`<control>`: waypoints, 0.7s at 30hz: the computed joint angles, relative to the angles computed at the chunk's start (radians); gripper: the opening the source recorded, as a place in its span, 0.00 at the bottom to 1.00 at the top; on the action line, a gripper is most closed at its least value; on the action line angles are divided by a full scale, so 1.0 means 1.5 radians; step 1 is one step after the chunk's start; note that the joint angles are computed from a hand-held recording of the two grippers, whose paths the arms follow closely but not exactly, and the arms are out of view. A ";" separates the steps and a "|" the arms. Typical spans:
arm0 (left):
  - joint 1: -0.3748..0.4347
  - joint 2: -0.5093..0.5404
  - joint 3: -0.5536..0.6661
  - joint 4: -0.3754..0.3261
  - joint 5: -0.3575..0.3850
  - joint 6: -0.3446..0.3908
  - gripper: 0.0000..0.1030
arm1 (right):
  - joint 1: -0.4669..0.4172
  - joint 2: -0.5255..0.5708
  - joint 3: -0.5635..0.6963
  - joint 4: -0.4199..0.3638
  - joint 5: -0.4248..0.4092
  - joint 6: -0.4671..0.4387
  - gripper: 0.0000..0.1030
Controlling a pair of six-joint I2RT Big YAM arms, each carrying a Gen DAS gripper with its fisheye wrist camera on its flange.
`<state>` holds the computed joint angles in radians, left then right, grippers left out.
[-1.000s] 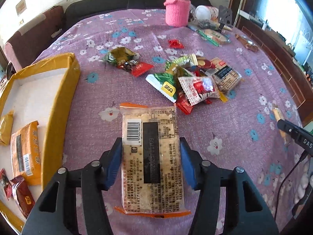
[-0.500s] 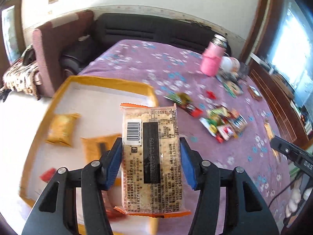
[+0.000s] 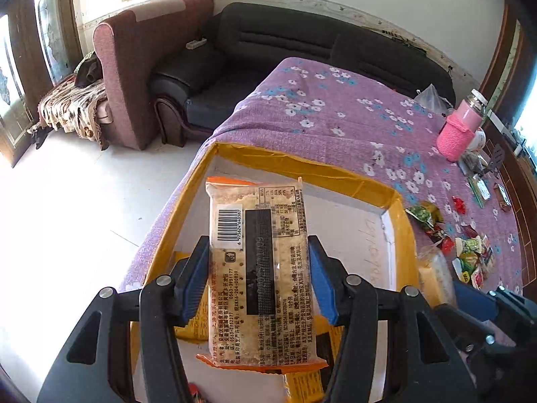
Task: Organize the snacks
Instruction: 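Carry both biscuit packs into the yellow tray and open both grippers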
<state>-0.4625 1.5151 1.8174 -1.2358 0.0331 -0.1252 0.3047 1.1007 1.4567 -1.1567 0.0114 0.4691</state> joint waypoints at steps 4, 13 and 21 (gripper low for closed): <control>0.014 0.015 0.000 -0.007 0.024 -0.006 0.53 | 0.007 0.046 -0.006 0.016 0.006 -0.001 0.33; 0.037 0.021 0.020 -0.020 0.059 -0.004 0.54 | 0.010 0.089 -0.014 0.037 -0.014 -0.014 0.36; 0.038 -0.028 0.007 -0.012 0.072 -0.034 0.54 | -0.005 0.025 -0.028 0.063 -0.041 0.006 0.36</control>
